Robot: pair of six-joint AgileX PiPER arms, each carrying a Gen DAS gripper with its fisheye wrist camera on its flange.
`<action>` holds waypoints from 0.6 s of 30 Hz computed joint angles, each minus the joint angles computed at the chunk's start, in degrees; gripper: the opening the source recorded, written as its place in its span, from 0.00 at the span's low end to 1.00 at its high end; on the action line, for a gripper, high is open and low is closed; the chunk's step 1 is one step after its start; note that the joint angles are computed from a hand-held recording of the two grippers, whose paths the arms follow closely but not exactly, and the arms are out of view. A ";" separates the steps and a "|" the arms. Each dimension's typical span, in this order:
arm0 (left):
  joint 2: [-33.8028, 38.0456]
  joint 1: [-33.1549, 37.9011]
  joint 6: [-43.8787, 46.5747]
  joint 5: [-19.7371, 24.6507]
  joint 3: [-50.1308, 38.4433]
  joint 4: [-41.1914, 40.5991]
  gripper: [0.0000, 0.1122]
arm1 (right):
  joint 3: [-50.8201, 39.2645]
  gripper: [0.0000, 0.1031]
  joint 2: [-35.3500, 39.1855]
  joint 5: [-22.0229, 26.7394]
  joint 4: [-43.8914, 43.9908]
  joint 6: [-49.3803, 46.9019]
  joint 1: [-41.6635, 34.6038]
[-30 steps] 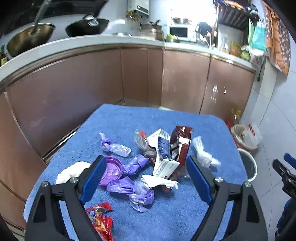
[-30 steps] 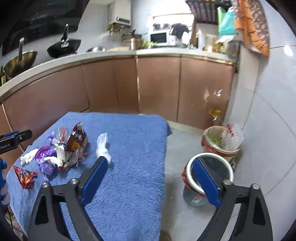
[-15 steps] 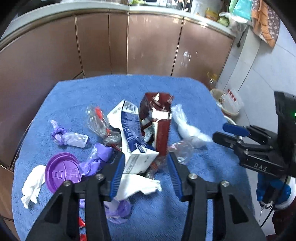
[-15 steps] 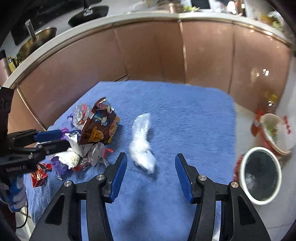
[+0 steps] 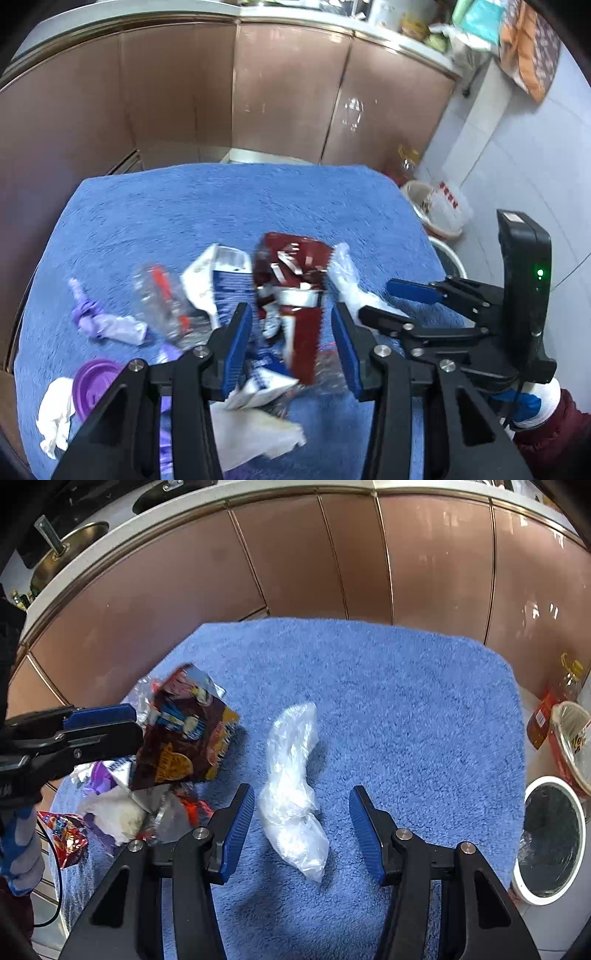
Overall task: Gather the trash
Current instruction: 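Grasp the clear plastic bag with the right tool while the left tool grasps the red carton, then carry both items to the white bin and open both tools to drop them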
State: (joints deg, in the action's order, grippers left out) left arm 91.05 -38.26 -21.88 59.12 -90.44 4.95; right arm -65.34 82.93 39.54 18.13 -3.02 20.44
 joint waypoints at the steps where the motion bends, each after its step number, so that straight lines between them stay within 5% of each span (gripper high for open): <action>1: 1.57 -0.70 -0.62 1.01 -1.64 0.65 0.38 | 0.15 0.43 0.93 -0.18 2.08 -1.53 -0.55; 2: 2.76 -1.20 -1.16 1.69 -2.88 1.07 0.34 | 0.11 0.39 1.88 -0.10 4.15 -2.96 -1.11; 3: 3.98 -1.19 -1.22 2.31 -3.94 0.84 0.20 | -0.12 0.32 2.91 -0.41 4.95 -3.42 -1.07; 12: 4.65 -3.72 -5.53 3.64 -9.09 2.65 0.15 | 7.55 0.29 -4.99 -2.34 16.47 -15.04 -5.98; 18: 12.65 -8.61 -4.16 10.17 -26.87 1.30 0.15 | 12.73 0.29 -15.32 0.95 18.81 -19.09 -17.03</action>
State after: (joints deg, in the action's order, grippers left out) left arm 103.71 -46.88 -26.04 69.29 -117.31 6.26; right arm -52.62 67.60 40.50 36.94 -22.11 3.42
